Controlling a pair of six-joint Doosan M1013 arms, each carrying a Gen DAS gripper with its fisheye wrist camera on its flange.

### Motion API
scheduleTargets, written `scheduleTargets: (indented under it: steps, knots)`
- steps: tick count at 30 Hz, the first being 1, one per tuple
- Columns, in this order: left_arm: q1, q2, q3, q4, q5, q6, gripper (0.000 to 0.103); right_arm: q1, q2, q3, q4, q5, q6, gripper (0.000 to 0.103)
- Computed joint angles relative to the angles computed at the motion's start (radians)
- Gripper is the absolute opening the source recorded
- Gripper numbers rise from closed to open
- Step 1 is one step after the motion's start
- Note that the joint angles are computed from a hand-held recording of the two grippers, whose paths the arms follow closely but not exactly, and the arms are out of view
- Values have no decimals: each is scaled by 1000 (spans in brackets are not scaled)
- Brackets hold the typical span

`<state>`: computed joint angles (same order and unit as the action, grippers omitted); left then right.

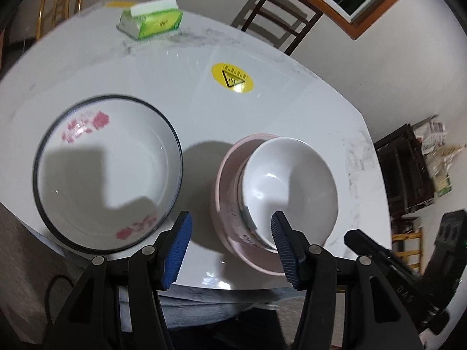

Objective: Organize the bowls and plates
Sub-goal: 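Move both grippers to the pink bowl rim and clamp it, then lift the nested pink bowl stack and carry it over the plate stack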

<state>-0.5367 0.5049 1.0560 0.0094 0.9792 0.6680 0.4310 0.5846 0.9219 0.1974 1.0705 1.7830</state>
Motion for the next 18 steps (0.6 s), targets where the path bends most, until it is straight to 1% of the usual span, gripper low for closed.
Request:
scheduleTargets:
  steps: [3,5,10,14,18]
  knots:
    - [14,6,-7,-69,-1,1,51,-6,16,-24,19,39,28,33]
    - [19,13,-21,-91,14,-4,51,-10,27,-41,34,66,41,33]
    - [16,21,-46,-47,71,-58,50,-7,41,-62,23,91,51,33]
    - [20,19,-44,-32,98,-94,47,-8,50,-76,21,112,57,33]
    - [26,31,-56,-46,136,-105,43,-13,73,-111,23,155,79,33]
